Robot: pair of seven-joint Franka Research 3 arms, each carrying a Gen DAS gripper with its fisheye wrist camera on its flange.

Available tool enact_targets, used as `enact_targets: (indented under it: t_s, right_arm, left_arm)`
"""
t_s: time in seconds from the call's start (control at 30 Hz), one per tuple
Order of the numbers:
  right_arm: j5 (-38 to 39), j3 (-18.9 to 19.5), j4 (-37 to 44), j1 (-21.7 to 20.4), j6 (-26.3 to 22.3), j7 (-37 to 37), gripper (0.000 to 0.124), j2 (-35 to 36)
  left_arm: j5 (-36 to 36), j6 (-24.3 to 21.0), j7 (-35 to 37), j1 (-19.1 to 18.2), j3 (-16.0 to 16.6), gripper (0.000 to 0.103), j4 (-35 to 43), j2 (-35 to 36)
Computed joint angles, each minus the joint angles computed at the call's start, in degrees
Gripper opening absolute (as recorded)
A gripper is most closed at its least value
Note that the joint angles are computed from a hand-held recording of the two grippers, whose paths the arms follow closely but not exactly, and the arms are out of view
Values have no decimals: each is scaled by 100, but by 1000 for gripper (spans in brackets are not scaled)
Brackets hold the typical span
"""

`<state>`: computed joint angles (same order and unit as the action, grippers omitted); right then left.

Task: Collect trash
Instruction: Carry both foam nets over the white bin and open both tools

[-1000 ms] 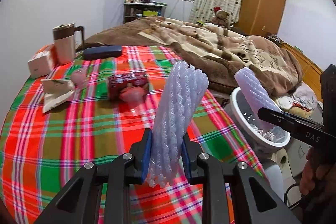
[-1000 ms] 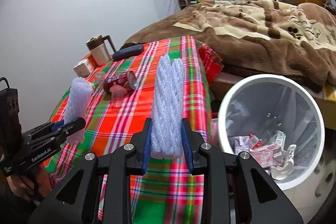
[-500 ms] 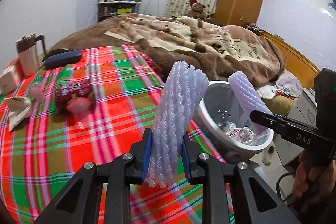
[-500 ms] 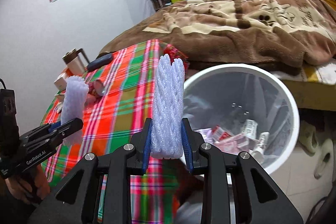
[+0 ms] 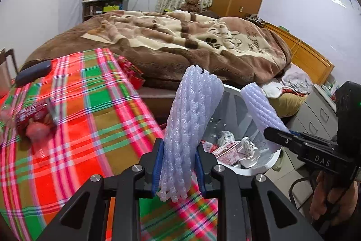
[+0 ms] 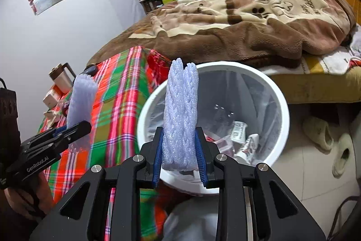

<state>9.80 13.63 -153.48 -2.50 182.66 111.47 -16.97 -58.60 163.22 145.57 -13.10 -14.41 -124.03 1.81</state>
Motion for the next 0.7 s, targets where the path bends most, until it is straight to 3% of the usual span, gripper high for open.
enact_targets:
  t_s: [0.43, 0.53, 0.57, 0.6, 0.7]
  right_arm:
    - [-388, -12, -98, -390, -467, 398, 28, -70]
    - [-573, 16, -78, -489, -510, 517, 32, -35]
    - [-640, 31, -70, -520, -517, 567, 34, -25]
    - [-685, 17, -77, -519, -489, 601, 40, -20]
    - [-724, -74, -101, -434, -409, 604, 64, -17]
  left_arm:
    - [935, -363, -558, 120, -477, 27, 760, 858]
    - [1014, -548, -626, 225, -578, 38, 926, 999]
    - [1016, -571, -646, 252, -610, 48, 956, 1027]
    - [961, -571, -618, 287, -653, 57, 987, 1058]
    - [790, -618, -516, 379, -729, 61, 1012, 1075]
